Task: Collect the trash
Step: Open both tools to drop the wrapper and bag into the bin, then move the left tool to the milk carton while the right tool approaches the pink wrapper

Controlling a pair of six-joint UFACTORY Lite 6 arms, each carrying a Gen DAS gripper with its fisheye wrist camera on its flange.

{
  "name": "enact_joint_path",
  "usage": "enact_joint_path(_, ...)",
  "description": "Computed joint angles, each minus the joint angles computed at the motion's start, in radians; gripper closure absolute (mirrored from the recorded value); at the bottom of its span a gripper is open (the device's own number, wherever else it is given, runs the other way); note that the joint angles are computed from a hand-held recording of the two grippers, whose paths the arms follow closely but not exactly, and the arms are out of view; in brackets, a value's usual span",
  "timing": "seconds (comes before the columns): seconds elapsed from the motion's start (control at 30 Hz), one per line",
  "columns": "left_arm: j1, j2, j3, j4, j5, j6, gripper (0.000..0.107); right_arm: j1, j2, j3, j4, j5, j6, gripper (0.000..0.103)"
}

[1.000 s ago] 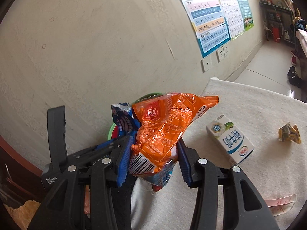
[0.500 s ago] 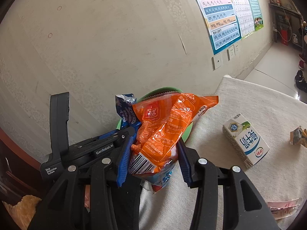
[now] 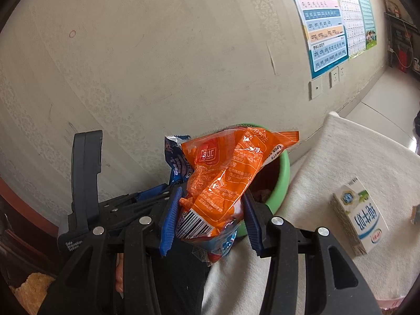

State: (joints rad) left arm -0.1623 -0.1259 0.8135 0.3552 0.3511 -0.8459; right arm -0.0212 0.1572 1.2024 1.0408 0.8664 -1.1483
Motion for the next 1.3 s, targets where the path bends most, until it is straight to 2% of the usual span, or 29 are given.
enact_joint_path(0.27,0.051,0.031,0.029,-0.026,-0.013,0.048,0.065,0.075,0.079,0.106,-0.005,-0.030,0.050,0.057)
enact_joint_path(0.3,0.053,0.030,0.028,-0.008,-0.011,0.025,0.062,0.079,0.083,0.115,-0.003,-0.030,0.055,0.056)
enact_joint_path(0.33,0.055,0.033,0.031,0.007,-0.009,0.002,0.052,0.081,0.093,0.126,0.003,-0.020,0.058,0.053)
enact_joint_path(0.4,0.064,0.037,0.032,0.029,-0.008,-0.034,0.041,0.083,0.108,0.145,0.007,-0.006,0.068,0.045)
enact_joint_path(0.63,0.057,0.023,0.012,0.073,0.003,-0.092,0.040,0.021,0.037,0.072,0.026,0.015,0.037,0.042)
enact_joint_path(0.8,0.003,0.014,0.007,0.119,0.004,-0.165,0.040,-0.123,-0.067,-0.011,-0.026,0.090,-0.001,0.041)
enact_joint_path(0.87,-0.037,0.021,0.016,0.145,0.010,-0.190,0.040,-0.226,-0.113,-0.056,-0.064,0.133,-0.048,0.040)
enact_joint_path(1.0,-0.119,0.057,0.050,0.146,0.004,-0.216,0.040,-0.466,-0.150,-0.130,-0.165,0.141,-0.112,0.034)
enact_joint_path(1.17,-0.229,0.144,0.125,0.112,-0.006,-0.217,0.040,-0.781,-0.023,-0.131,-0.224,0.057,-0.066,0.034)
enact_joint_path(1.23,-0.271,0.183,0.160,0.097,-0.006,-0.216,0.040,-0.843,0.058,-0.091,-0.263,0.017,0.014,0.033)
enact_joint_path(1.3,-0.307,0.223,0.195,0.074,-0.008,-0.209,0.040,-0.876,0.152,-0.018,-0.291,0.048,0.098,0.033)
